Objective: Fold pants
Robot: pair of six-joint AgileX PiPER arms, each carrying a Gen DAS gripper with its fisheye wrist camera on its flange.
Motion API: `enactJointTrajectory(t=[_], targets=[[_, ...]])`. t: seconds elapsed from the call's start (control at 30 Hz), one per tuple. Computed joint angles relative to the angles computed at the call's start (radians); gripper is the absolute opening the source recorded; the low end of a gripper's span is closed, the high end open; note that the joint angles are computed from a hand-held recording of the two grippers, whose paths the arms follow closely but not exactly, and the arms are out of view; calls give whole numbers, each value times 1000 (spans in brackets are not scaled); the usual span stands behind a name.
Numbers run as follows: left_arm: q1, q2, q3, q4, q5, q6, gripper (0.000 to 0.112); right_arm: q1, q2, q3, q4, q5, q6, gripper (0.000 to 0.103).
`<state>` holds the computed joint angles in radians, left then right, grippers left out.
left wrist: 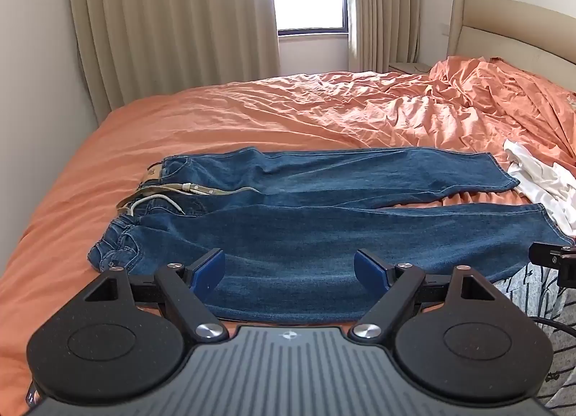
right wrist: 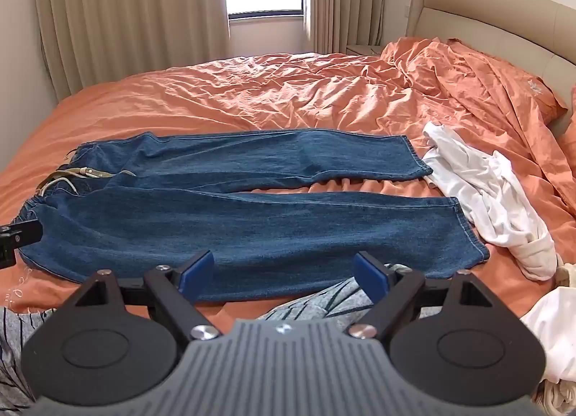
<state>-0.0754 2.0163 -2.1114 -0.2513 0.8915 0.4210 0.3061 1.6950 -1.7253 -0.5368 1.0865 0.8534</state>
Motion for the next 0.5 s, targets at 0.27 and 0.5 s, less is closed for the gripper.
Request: enactJointTrajectory(t=[0.27, 0.5], targets=[[-3, 2, -11, 0, 9, 4, 95, 1, 1, 4, -8, -5, 10, 81], [0, 2, -6, 3, 6, -7, 95, 24, 11, -42, -12, 27, 4, 81]])
